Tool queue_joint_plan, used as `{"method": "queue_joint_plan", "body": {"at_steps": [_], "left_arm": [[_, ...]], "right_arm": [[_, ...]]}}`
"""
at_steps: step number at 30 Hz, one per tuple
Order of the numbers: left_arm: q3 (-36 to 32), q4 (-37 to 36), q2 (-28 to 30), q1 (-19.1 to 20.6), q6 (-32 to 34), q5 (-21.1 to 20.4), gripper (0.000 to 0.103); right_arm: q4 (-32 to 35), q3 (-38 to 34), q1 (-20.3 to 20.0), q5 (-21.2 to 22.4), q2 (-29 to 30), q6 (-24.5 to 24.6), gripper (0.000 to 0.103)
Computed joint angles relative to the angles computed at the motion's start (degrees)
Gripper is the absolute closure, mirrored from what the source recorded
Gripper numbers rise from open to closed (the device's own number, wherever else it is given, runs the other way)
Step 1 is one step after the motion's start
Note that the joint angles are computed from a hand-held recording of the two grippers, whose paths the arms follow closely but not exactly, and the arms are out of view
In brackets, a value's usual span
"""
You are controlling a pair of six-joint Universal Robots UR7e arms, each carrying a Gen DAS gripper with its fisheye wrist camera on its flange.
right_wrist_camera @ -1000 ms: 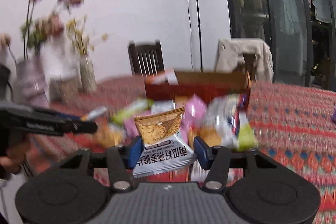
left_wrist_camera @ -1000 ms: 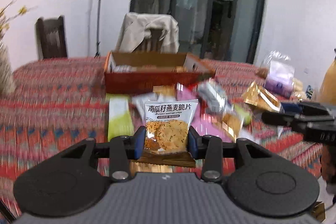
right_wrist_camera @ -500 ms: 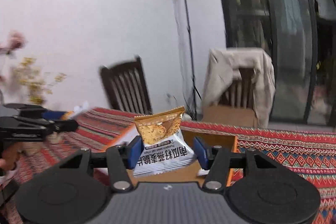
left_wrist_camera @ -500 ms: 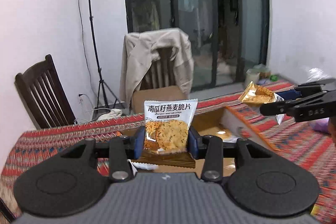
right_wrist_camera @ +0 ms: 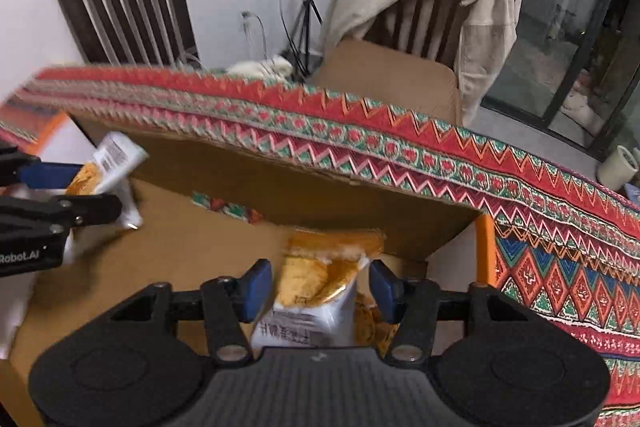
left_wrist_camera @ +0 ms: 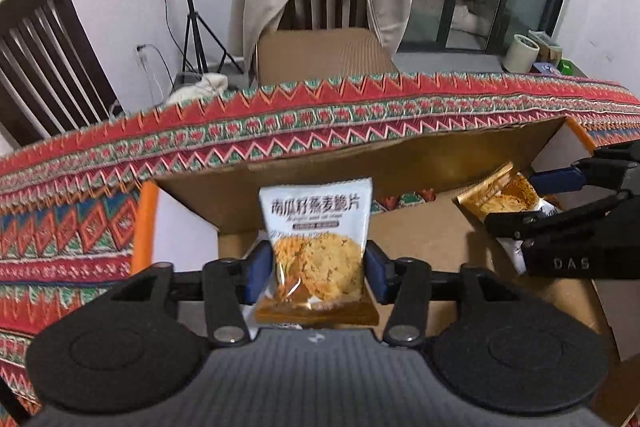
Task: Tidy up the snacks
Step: 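Carry both packets into the cardboard box and open both grippers, then withdraw both grippers from the box back toward the snack pile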
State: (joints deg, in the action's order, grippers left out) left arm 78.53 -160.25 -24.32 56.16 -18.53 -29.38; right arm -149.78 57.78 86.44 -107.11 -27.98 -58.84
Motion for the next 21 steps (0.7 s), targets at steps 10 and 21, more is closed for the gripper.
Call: {"method": "queue_joint_plan", "body": {"at_steps": [10,21], "left_arm": [[9.70,0.92,-7.94,-4.71,-4.99,0.51,0.024],[24.29,18.74,-20.67,-20.60,-28.41,12.23,0.001]], "right_arm": [[-2.67,6.95,0.12,2.23,-5.35,-2.37,0.030],[-2.53,25.82,-0.38,11.24,-27.68,-3.34,0.015]]}}
